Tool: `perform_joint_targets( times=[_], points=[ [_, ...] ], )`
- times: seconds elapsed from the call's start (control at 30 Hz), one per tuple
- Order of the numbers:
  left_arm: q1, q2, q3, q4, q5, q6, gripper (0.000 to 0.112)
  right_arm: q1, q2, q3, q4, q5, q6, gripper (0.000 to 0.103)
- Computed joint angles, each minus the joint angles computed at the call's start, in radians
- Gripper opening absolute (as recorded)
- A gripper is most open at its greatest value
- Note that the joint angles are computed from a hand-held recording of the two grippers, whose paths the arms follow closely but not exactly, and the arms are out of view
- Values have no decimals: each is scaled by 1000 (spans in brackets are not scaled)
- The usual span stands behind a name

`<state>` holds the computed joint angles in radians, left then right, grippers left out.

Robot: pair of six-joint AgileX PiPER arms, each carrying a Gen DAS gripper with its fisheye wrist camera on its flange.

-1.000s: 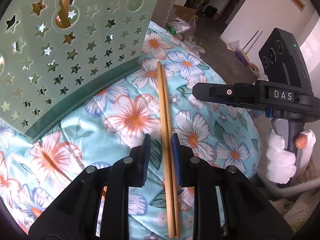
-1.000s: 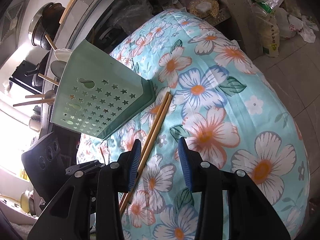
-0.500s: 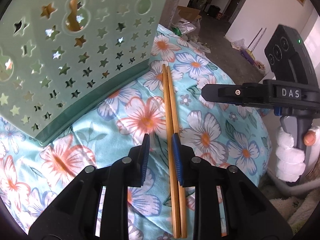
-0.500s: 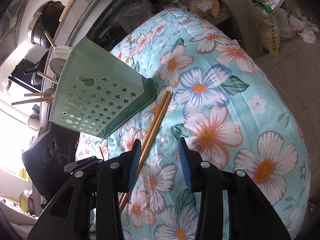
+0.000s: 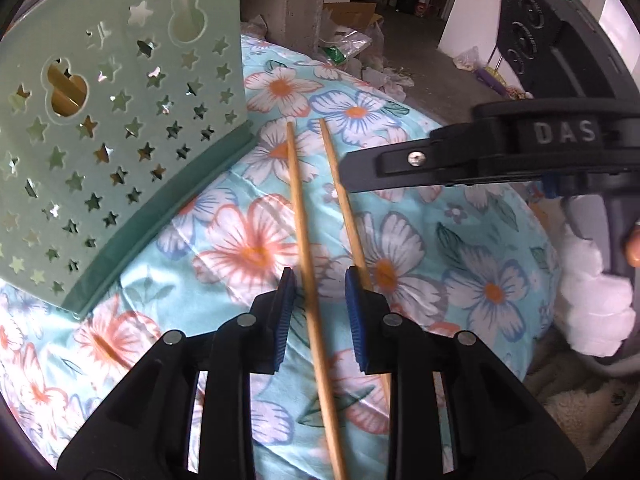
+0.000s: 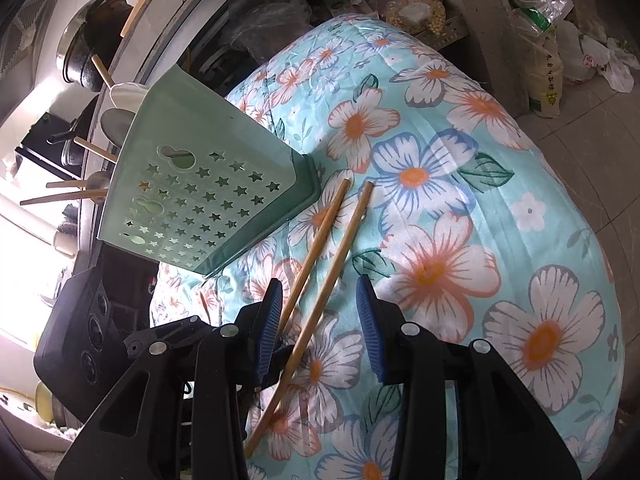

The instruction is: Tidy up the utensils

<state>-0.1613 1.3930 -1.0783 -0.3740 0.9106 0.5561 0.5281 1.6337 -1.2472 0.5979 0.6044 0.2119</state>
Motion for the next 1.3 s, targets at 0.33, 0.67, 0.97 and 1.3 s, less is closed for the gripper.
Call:
perform_joint_targets(
  times=[0.33,0.67,0.97,1.3],
  points=[
    [56,-10,29,-62,8,55,24,77,120,-171,-361,68,283,19],
    [93,15,2,-83,32,89,24,81,76,-133,-476,90,342,9],
    [119,17,-19,-55,46,81,6,62,56,-85,-425,53,313,7],
    [246,-7,-32,-81,210,115,5,42,49,-68,-361,37,262,7]
  ],
)
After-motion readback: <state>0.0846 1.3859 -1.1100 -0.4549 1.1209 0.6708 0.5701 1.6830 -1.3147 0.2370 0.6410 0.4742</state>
